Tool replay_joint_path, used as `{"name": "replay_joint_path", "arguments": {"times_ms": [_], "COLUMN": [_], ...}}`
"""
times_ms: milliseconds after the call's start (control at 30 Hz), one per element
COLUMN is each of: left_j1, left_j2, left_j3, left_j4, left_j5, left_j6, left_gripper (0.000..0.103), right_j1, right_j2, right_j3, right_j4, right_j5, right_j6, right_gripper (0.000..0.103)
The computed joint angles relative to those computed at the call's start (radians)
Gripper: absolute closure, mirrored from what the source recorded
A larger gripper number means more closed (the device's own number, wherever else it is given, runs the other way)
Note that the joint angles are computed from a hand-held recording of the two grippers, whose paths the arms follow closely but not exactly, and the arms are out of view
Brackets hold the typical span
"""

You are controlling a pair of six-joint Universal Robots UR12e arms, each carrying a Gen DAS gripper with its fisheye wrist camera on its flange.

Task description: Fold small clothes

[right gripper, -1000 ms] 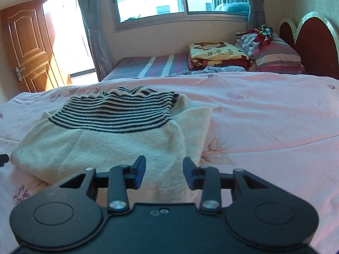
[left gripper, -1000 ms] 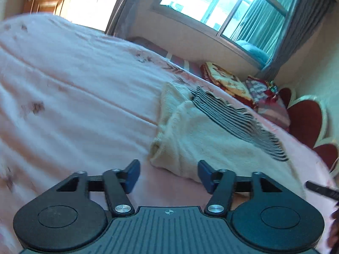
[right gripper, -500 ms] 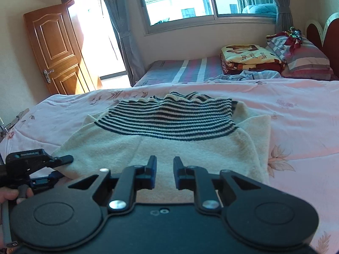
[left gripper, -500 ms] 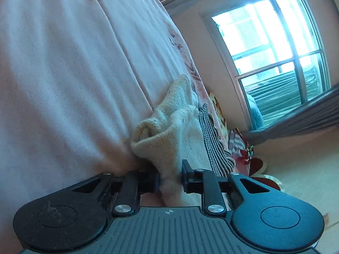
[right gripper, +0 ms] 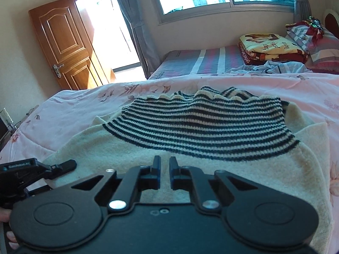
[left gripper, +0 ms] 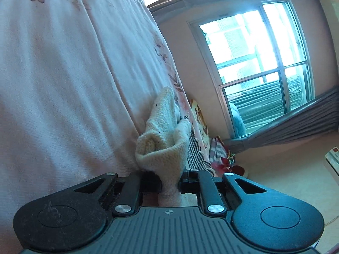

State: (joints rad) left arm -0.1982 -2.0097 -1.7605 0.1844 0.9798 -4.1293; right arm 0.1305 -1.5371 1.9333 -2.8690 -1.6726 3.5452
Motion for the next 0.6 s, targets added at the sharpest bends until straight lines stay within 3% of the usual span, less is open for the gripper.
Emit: {"name": "replay_joint_path", "arguments": {"times_ms": [67,233,400,600], "left_j1": [-0.002,0.002,0.014,-0.034], "left_j2": [-0.007,-0.013,-0.017,-0.002], "left_j3": [-0.001,0.011,0.019,0.111], "left_j4": [-0.039,-0.041,0.085,0.047], "left_j5": [0.014,-0.009,-0.088,-0.152], "left_j6": [0.018,0.017,-0.002,0.185], "left_gripper": [0.09,0.091,0.091,0.091], "right_j1": [-0.001,-0.006,-0.018,-0.082], "right_j2": [0.017,0.01,0.004,-0.015], "right_j3": [-0.011,-0.009,0.006,0.049], "right_j4": [0.068,0.084,0.058,-0.005], "right_j5": [-0.018,-0.01,0.017,0.159], "right_j6": [-0.014,-0.023,0.016,0.174], "right_gripper": [0.097,0.102,0.102,0.103]}}
